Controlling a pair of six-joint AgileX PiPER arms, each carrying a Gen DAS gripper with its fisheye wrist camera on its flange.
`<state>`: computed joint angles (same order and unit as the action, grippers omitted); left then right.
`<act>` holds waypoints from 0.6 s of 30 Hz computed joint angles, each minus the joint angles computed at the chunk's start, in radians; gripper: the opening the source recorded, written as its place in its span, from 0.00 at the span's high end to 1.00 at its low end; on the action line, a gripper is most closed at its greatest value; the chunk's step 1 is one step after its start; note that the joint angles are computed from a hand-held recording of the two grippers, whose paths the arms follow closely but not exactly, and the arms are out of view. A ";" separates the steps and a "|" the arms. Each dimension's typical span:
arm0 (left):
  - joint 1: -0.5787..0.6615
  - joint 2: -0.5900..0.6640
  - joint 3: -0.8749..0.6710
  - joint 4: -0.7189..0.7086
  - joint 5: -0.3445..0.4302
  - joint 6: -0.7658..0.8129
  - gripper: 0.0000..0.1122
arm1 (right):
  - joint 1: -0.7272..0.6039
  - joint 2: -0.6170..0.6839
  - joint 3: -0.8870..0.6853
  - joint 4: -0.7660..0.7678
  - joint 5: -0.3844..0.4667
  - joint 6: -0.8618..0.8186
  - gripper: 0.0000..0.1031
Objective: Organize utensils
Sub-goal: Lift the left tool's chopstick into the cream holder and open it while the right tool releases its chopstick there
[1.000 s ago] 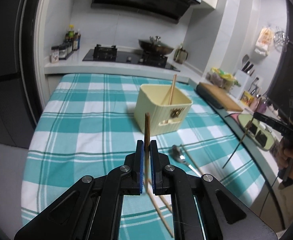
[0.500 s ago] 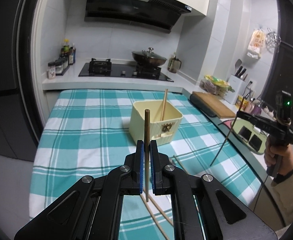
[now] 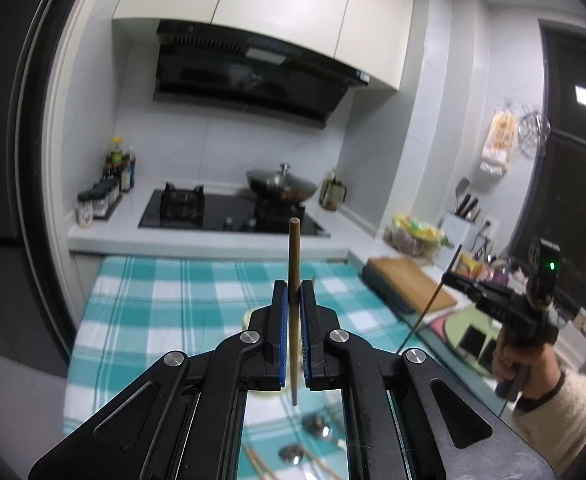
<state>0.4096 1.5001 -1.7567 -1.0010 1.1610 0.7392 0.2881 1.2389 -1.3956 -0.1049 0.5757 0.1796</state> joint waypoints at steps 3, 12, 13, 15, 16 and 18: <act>-0.118 0.077 -0.108 0.088 -0.131 -0.104 0.96 | 0.016 0.066 -0.086 -0.053 -0.058 0.052 0.94; -0.351 0.396 -0.390 0.409 -0.172 -0.400 0.96 | 0.059 0.339 -0.233 -0.162 -0.189 0.140 0.94; -0.364 0.418 -0.399 0.426 -0.158 -0.412 0.96 | 0.048 0.375 -0.257 -0.084 -0.173 0.070 0.94; -0.389 0.493 -0.466 0.476 -0.103 -0.447 0.96 | 0.032 0.456 -0.317 0.026 -0.121 -0.022 0.94; -0.402 0.507 -0.465 0.497 -0.098 -0.454 0.96 | 0.021 0.499 -0.354 0.093 -0.084 -0.071 0.94; -0.429 0.558 -0.508 0.549 -0.068 -0.475 0.96 | 0.004 0.566 -0.415 0.172 -0.026 -0.116 0.94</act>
